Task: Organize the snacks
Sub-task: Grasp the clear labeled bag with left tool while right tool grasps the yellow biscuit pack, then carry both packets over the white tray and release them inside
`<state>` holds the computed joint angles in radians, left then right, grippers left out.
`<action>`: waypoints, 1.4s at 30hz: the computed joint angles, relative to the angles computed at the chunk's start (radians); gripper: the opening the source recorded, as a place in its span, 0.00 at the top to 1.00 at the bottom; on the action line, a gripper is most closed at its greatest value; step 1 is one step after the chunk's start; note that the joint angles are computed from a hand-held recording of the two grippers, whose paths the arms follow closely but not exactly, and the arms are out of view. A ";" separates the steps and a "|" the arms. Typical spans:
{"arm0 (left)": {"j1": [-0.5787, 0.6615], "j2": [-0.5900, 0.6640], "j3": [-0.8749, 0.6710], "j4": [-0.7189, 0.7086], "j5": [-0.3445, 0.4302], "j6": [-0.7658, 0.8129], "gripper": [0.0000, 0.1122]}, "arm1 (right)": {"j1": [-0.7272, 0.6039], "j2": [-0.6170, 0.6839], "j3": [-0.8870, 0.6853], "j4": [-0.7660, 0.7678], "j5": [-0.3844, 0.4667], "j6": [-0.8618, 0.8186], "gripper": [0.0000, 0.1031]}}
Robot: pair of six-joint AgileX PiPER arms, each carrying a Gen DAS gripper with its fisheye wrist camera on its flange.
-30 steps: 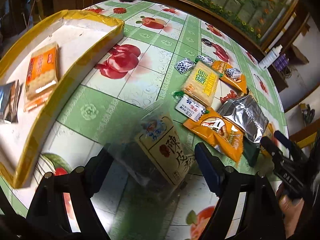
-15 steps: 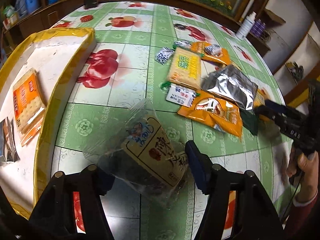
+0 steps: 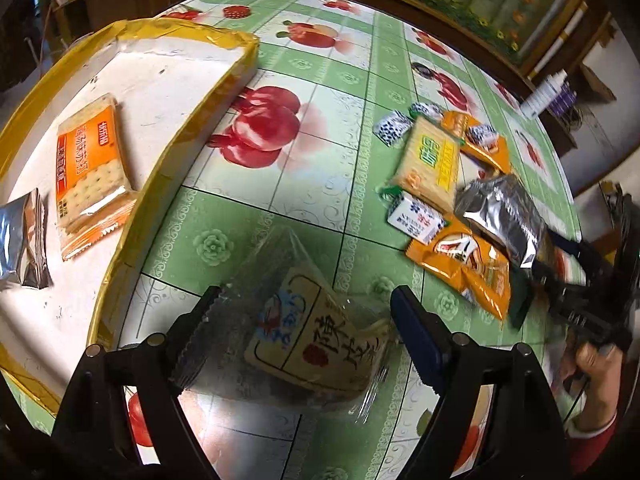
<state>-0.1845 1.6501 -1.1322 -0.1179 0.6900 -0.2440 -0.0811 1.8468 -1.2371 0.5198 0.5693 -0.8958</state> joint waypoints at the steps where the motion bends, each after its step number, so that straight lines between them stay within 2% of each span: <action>1: -0.014 0.005 -0.003 0.049 -0.004 -0.047 0.25 | 0.003 0.003 0.011 -0.005 0.009 0.002 0.22; 2: -0.030 0.012 -0.010 0.102 0.000 -0.094 0.25 | 0.000 -0.015 0.037 0.031 -0.004 -0.022 0.28; 4: -0.052 0.020 -0.017 0.153 0.003 -0.129 0.25 | 0.014 -0.040 0.071 0.001 -0.023 0.032 0.31; 6: -0.072 0.013 -0.004 0.182 -0.017 -0.113 0.34 | 0.023 -0.071 0.113 -0.005 -0.041 0.073 0.31; 12: -0.082 -0.052 0.074 0.109 -0.074 0.048 0.42 | -0.026 -0.202 0.297 0.237 -0.055 -0.058 0.31; 14: -0.066 -0.085 0.112 0.039 -0.094 0.127 0.44 | -0.061 -0.252 0.357 0.337 -0.034 -0.121 0.31; 16: -0.072 -0.119 0.147 0.053 -0.107 0.125 0.47 | -0.108 -0.316 0.429 0.442 -0.002 -0.189 0.31; 21: -0.173 -0.219 0.203 0.277 -0.106 -0.063 0.56 | -0.256 -0.460 0.572 0.659 0.151 -0.314 0.31; 22: -0.199 -0.234 0.208 0.329 -0.100 -0.108 0.69 | -0.278 -0.488 0.594 0.682 0.180 -0.322 0.31; 23: -0.227 -0.256 0.214 0.383 -0.092 -0.153 0.75 | -0.291 -0.511 0.608 0.694 0.201 -0.320 0.31; 25: -0.249 -0.269 0.209 0.413 -0.081 -0.170 0.76 | -0.306 -0.561 0.631 0.712 0.234 -0.311 0.31; 27: -0.268 -0.284 0.223 0.454 -0.083 -0.200 0.77 | -0.291 -0.608 0.643 0.702 0.232 -0.281 0.31; 31: -0.216 -0.313 0.257 0.344 -0.116 -0.092 0.78 | -0.262 -0.674 0.657 0.692 0.233 -0.232 0.31; 36: -0.193 -0.375 0.284 0.325 -0.117 -0.072 0.79 | -0.203 -0.733 0.659 0.681 0.223 -0.175 0.31; 42: -0.227 -0.452 0.285 0.492 -0.081 -0.220 0.79 | -0.081 -0.789 0.642 0.682 0.175 -0.100 0.31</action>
<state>-0.4119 1.1983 -0.8476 0.3742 0.6086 -0.4642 -0.1618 1.0581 -0.5955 1.2013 0.7446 -0.9957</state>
